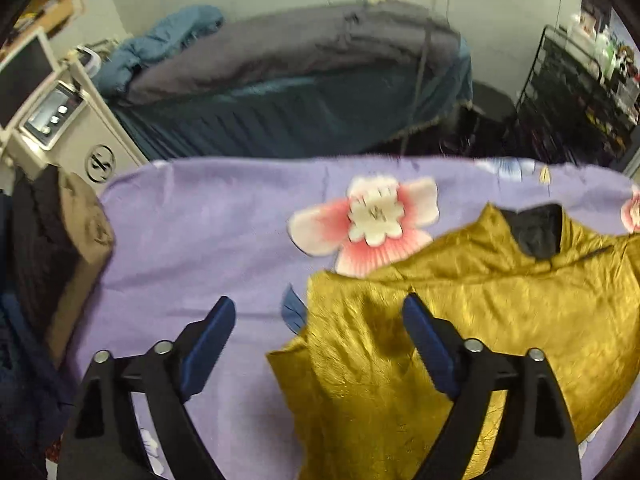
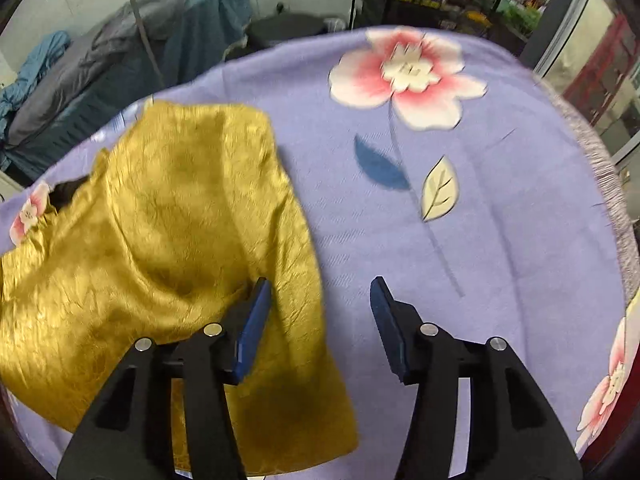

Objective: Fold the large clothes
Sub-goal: 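Press and square the folded jacket with both tools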

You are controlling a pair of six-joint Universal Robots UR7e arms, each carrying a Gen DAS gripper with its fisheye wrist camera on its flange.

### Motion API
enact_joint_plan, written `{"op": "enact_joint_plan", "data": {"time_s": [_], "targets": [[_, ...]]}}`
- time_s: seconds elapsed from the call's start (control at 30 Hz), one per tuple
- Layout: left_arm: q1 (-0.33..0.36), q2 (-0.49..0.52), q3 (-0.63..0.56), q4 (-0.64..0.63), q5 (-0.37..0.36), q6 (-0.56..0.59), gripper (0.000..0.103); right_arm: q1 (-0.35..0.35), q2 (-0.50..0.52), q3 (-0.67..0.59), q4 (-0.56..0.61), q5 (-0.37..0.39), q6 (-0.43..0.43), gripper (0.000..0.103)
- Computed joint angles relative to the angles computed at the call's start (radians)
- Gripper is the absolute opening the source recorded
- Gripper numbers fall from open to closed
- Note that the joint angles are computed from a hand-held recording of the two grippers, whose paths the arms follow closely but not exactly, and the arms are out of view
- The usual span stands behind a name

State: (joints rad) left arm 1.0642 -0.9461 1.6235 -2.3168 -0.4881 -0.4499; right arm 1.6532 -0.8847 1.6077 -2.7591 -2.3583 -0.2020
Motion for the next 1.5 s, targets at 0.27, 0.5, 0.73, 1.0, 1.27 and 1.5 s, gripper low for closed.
{"op": "enact_joint_plan", "data": {"time_s": [0.27, 0.5, 0.73, 1.0, 1.27, 1.5], "targets": [[-0.161, -0.143, 0.282, -0.082, -0.133, -0.143, 0.088, 0.094, -0.068, 0.168, -0.165, 0.095, -0.146, 0.059], [-0.198, -0.04, 0.332, -0.065, -0.167, -0.184, 0.088, 0.179, -0.041, 0.286, -0.114, 0.212, -0.295, 0.063], [-0.113, 0.055, 0.208, -0.073, -0.148, -0.063, 0.091, 0.165, 0.062, 0.185, -0.058, 0.113, -0.254, 0.063], [-0.052, 0.124, 0.099, -0.038, -0.164, 0.007, 0.098, 0.139, 0.135, 0.079, 0.021, 0.03, -0.209, 0.078], [-0.028, 0.151, 0.064, -0.034, -0.18, 0.016, 0.098, 0.128, 0.173, 0.047, 0.044, -0.003, -0.178, 0.089], [-0.021, 0.163, 0.044, -0.015, -0.181, -0.003, 0.098, 0.125, 0.183, 0.035, 0.05, -0.008, -0.169, 0.094]]}}
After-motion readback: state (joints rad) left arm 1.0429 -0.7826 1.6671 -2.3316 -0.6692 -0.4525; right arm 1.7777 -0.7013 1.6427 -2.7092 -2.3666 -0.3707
